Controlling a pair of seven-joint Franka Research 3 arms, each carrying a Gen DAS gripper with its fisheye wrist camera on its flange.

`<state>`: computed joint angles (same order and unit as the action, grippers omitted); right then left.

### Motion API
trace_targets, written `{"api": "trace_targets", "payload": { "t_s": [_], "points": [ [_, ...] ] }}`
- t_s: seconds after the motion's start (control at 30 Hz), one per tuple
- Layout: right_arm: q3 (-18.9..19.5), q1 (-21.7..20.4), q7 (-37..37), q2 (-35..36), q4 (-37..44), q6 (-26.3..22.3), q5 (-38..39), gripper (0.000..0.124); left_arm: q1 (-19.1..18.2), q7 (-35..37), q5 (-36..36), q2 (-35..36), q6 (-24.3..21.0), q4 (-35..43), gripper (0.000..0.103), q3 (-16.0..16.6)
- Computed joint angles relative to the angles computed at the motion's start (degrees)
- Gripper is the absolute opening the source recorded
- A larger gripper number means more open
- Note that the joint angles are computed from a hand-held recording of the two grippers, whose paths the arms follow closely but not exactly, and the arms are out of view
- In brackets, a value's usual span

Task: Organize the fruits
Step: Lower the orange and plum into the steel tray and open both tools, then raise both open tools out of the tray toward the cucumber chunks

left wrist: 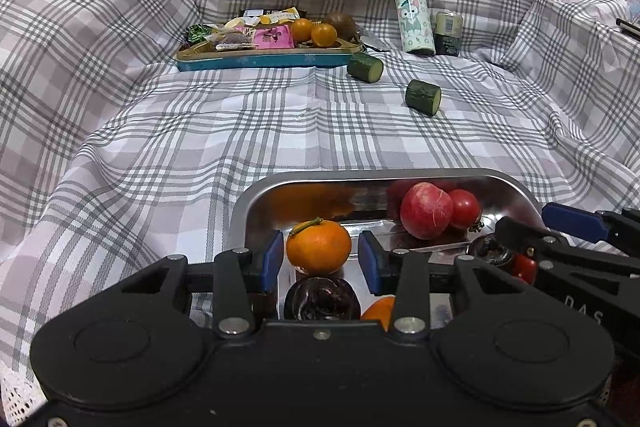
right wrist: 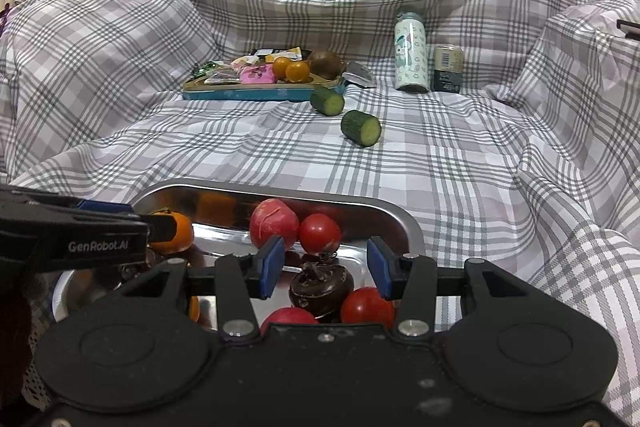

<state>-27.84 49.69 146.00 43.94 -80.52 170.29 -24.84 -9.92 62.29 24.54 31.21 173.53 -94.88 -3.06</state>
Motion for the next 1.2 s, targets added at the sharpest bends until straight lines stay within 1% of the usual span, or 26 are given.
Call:
{"api": "trace_targets", "payload": {
  "t_s": [0.03, 0.13, 0.2, 0.37, 0.53, 0.67, 0.73, 0.87, 0.97, 1.1, 1.2],
  "points": [
    [-0.26, 0.17, 0.27, 0.07, 0.06, -0.23, 0.05, 0.048, -0.21, -0.02, 0.14, -0.04, -0.42, 0.04, 0.049, 0.2],
    [-0.51, 0.39, 0.99, 0.08, 0.13, -0.92, -0.04, 0.048, 0.33, 0.85, 0.04, -0.4, -0.55, -0.49, 0.049, -0.55],
    [-0.11, 0.12, 1.22, 0.01, 0.31, -1.6, -0.1, 0.048, -0.73, -0.1, 0.82, -0.82, 0.2, -1.13, 0.049, 0.8],
    [0.84, -0.52, 2.7, -0.26, 0.69, -3.36, -0.97, 0.048, -1.51, -1.62, 1.66, -1.27, 0.21, -1.58, 0.049, 1.93],
    [2.22, -1.56, 4.45, -0.59, 1.22, -4.94, -2.21, 0.048, -3.66, -5.0, 4.38, -1.86, 0.69, -2.17, 0.049, 4.79],
    [2.58, -1.8, 6.63, -0.96, 1.26, -5.82, -3.79, 0.048, -5.82, -8.71, 7.78, -2.41, 1.01, -2.62, 0.049, 7.64],
    [3.38, -2.37, 7.01, -1.17, 1.38, -6.43, -4.4, 0.048, -6.5, -10.56, 9.38, -2.6, 1.27, -2.72, 0.049, 8.65],
    [5.14, -3.58, 7.33, -1.61, 1.55, -7.39, -5.44, 0.048, -6.22, -12.72, 11.03, -2.7, 0.85, -2.51, 0.049, 8.63],
    [6.36, -4.46, 7.32, -1.86, 1.65, -8.02, -5.79, 0.048, -5.35, -13.65, 11.26, -2.71, 0.05, -2.17, 0.049, 7.76],
    [9.53, -6.81, 5.44, -2.21, 2.03, -9.16, -4.19, 0.048, -4.83, -15.3, 11.51, -2.68, -0.91, -1.6, 0.049, 7.39],
    [11.34, -8.16, 3.78, -1.96, 3.05, -10.61, -2.75, 0.048, -3.5, -15.06, 10.46, -2.35, -2.91, -0.48, 0.049, 5.71]
  ]
}}
